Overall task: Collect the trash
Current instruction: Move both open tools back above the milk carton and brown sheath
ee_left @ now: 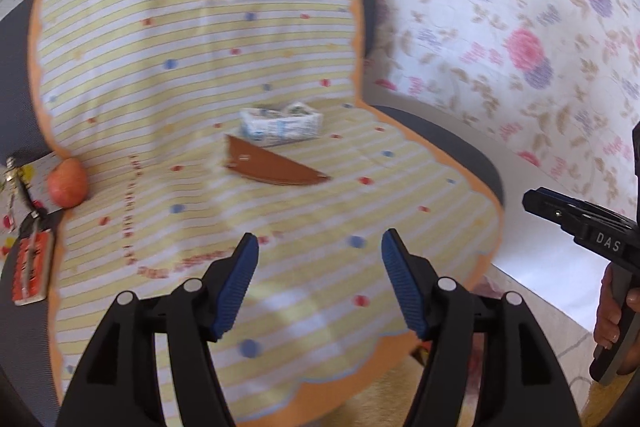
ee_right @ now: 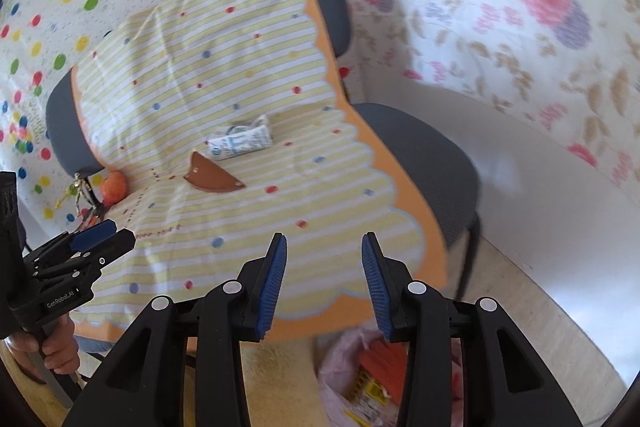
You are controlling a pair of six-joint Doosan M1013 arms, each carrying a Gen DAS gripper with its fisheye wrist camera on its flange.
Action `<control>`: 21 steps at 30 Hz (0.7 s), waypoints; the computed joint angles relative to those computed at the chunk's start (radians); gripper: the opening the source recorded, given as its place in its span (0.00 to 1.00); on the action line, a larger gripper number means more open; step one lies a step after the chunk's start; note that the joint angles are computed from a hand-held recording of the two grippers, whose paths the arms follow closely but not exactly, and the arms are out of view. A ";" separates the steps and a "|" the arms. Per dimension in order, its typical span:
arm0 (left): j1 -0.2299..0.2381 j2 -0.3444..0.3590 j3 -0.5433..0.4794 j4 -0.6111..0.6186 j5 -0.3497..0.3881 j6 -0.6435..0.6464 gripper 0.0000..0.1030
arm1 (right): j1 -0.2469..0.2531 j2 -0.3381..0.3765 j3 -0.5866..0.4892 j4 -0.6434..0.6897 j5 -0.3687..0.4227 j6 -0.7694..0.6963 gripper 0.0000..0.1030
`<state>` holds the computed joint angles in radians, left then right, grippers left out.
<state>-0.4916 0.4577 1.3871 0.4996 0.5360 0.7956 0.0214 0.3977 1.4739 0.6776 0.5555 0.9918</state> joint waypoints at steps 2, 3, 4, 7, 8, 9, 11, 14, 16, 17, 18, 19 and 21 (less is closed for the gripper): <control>0.017 -0.001 0.003 0.025 0.012 -0.052 0.61 | 0.015 0.025 -0.035 0.015 0.018 -0.033 0.40; 0.022 -0.001 0.004 0.037 0.019 -0.075 0.61 | 0.021 0.036 -0.051 0.015 0.026 -0.041 0.40; 0.028 0.000 0.004 0.049 0.026 -0.096 0.61 | 0.029 0.053 -0.075 0.016 0.038 -0.051 0.40; 0.044 0.014 -0.009 0.099 0.071 -0.165 0.64 | 0.048 0.093 -0.135 0.003 0.062 -0.058 0.40; 0.049 0.019 -0.014 0.107 0.089 -0.177 0.64 | 0.054 0.105 -0.153 -0.003 0.066 -0.058 0.40; 0.054 0.024 -0.020 0.108 0.101 -0.181 0.64 | 0.060 0.122 -0.178 -0.012 0.073 -0.055 0.40; 0.064 0.037 -0.033 0.120 0.125 -0.193 0.64 | 0.070 0.153 -0.225 -0.039 0.091 -0.037 0.40; 0.078 0.051 -0.046 0.124 0.136 -0.194 0.64 | 0.083 0.204 -0.305 -0.066 0.140 -0.004 0.40; 0.087 0.059 -0.055 0.109 0.137 -0.186 0.64 | 0.094 0.240 -0.358 -0.093 0.167 0.025 0.40; 0.091 0.063 -0.058 0.101 0.138 -0.181 0.64 | 0.100 0.260 -0.387 -0.113 0.182 0.040 0.39; 0.094 0.066 -0.061 0.093 0.140 -0.174 0.64 | 0.106 0.278 -0.413 -0.136 0.197 0.061 0.38; 0.098 0.070 -0.064 0.084 0.142 -0.168 0.64 | 0.112 0.304 -0.451 -0.157 0.227 0.081 0.29; 0.104 0.076 -0.069 0.066 0.144 -0.153 0.64 | 0.120 0.345 -0.512 -0.162 0.284 0.095 0.19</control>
<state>-0.3880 0.5334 1.3184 0.5659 0.6797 0.6422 0.1411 0.7422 0.9624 0.5155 0.8391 1.0864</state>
